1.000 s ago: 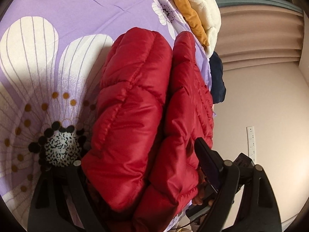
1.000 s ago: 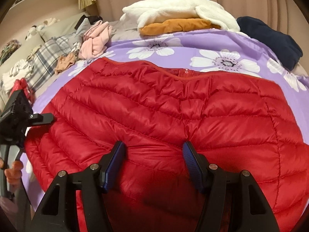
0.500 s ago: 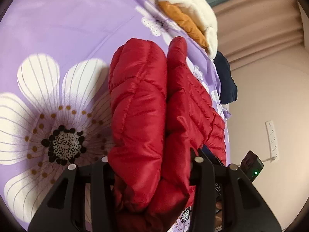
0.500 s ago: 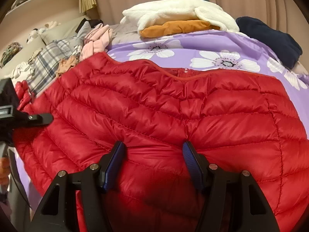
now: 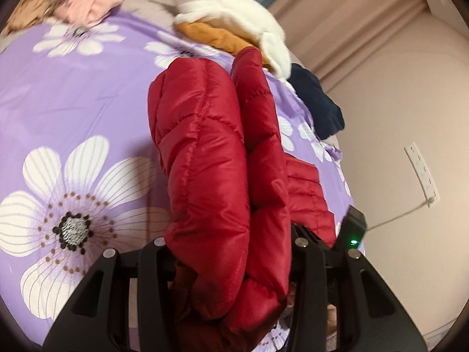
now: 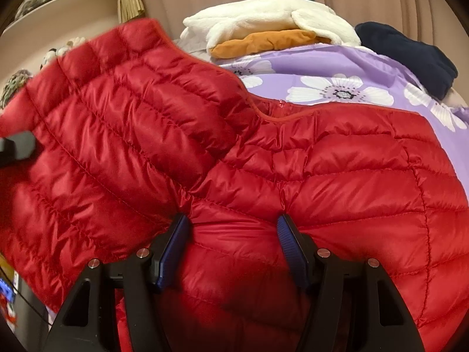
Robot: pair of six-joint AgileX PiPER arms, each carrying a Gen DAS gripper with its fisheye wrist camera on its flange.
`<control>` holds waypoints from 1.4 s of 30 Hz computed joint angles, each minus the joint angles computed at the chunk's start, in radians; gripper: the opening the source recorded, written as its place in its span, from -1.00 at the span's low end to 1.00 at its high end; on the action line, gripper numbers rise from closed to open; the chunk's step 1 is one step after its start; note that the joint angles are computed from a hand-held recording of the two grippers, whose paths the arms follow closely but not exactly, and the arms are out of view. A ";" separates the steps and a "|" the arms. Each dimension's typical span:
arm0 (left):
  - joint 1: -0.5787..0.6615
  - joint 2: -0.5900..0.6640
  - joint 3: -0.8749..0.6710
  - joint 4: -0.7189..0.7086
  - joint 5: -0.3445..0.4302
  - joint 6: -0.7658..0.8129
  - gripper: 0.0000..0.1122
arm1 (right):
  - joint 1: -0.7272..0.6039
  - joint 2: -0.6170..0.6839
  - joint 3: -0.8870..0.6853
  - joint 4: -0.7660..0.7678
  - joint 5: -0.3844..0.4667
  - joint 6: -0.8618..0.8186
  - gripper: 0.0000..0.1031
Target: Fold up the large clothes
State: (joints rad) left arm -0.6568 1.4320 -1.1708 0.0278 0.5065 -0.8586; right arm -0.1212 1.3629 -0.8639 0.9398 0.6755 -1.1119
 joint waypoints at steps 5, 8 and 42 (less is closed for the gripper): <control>-0.077 0.058 -0.112 0.144 0.080 -0.095 -0.25 | -0.025 0.016 -0.004 0.044 0.022 -0.036 0.24; -0.101 0.080 -0.144 0.173 0.097 -0.113 -0.23 | -0.033 0.023 -0.007 0.060 0.030 -0.048 0.24; -0.182 0.388 -0.556 0.119 0.277 0.010 -0.16 | -0.650 -0.125 0.031 0.167 0.388 -0.240 0.24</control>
